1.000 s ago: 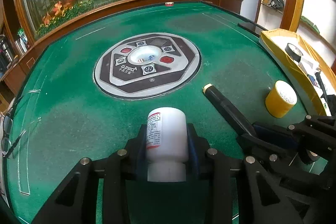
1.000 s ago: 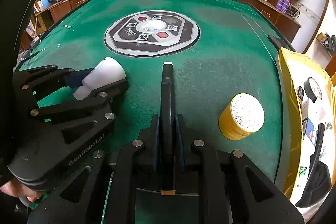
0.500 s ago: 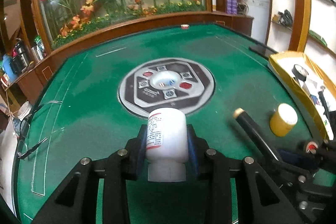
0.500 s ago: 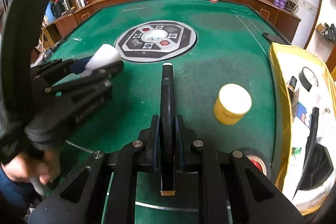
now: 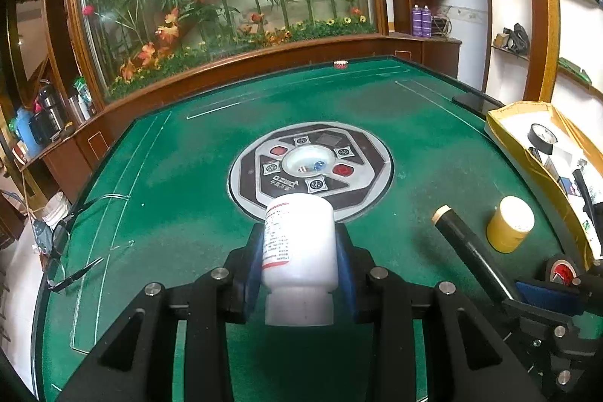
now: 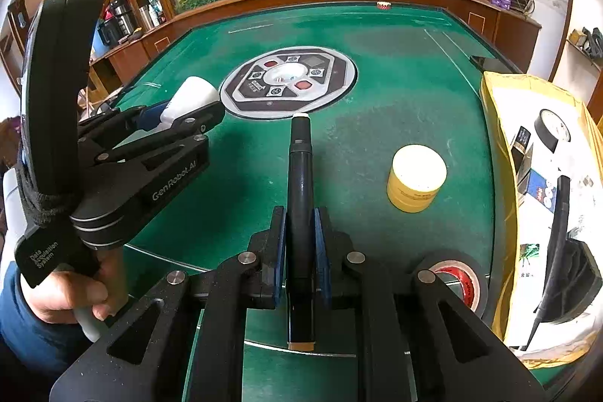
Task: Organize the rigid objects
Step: 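Lift the pill bottle and black marker off the table with both tools, then carry the pill bottle and marker into the tray and open both tools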
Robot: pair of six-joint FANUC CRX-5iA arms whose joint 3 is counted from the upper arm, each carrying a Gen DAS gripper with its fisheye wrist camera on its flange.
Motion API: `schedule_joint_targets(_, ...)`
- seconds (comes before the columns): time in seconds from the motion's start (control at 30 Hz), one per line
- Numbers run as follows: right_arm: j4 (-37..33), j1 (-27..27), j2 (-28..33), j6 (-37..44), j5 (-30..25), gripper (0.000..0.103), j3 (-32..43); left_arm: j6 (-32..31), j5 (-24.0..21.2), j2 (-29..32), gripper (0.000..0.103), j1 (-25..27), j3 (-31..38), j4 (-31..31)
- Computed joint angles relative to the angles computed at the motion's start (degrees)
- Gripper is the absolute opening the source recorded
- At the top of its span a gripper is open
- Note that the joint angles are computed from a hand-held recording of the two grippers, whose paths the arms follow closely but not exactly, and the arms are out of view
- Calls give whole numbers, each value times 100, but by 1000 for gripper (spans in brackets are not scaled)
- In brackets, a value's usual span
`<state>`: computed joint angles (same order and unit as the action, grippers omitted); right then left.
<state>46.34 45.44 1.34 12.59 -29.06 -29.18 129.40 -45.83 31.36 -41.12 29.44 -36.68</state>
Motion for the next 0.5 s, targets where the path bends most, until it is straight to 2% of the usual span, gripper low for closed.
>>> schedule_joint_targets(0.33, 354, 125, -241, -333, -183, 14, -166, 381, 82, -137, 35, -133, -97, -457)
schedule_joint_targets(0.5, 358, 77, -229, -311, -96, 14, -148, 470, 31, -121, 35, -190, -58, -647)
